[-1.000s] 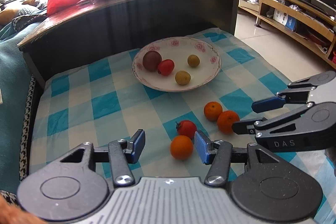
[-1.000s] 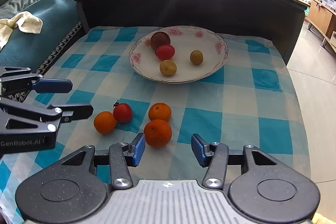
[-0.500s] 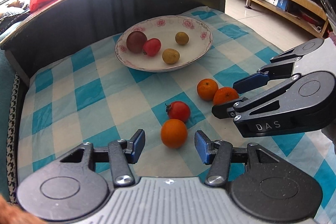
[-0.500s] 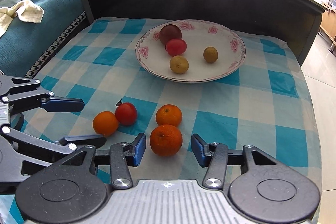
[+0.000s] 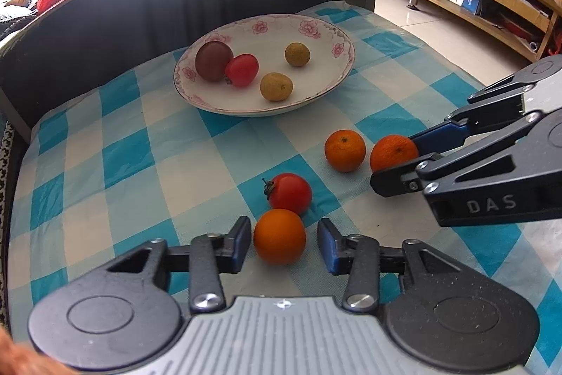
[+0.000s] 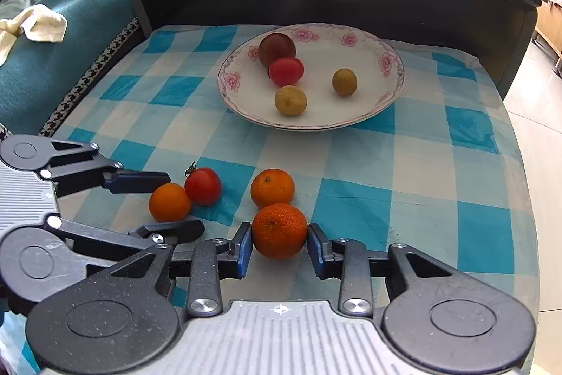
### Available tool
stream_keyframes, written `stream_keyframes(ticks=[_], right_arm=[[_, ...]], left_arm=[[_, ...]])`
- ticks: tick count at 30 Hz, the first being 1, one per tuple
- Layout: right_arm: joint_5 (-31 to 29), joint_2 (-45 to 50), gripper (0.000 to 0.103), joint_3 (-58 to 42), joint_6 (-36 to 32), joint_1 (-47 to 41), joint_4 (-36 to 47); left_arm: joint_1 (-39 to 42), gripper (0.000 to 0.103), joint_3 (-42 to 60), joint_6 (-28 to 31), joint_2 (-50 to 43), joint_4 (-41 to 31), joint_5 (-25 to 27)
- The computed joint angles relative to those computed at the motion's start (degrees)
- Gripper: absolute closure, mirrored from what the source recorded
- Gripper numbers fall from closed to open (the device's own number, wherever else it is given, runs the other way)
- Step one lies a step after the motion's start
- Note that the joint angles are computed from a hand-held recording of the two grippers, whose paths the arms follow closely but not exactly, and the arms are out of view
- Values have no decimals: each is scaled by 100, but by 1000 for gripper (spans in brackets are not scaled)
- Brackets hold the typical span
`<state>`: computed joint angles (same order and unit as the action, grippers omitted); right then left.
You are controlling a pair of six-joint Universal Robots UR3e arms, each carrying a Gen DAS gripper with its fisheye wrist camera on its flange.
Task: Organize fruits
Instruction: 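Withdraw both grippers from the bowl and move toward the mandarin oranges, then close the left gripper on a mandarin orange while the right grasps another orange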
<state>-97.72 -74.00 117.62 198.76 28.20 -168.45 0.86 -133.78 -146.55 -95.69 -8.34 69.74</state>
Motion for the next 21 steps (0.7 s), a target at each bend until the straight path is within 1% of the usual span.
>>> stream_keyframes(ticks=[2,3,8,12,17,21], right_arm=[[14,-89,76,67,16,-38,13],[19,-124,76,90,30,-55,28],[-36,-230,76,173,20,-44,96],[-71,-322,76,294,-25,-15,113],[-236,-275,75,334,-90,75,74],[-159,-279,75,460,-118,7,-88]], left_arm=[[-19,60,0,-83,-12,42,37],[-19,64,-7,-124,-5,51,44],[5,64,-88,-123,153,-37,81],[105,64,-188,18,395,-270,-66],[43,64,-392,187,367,42,-21],[113,62,-510,293,409,128,-109]])
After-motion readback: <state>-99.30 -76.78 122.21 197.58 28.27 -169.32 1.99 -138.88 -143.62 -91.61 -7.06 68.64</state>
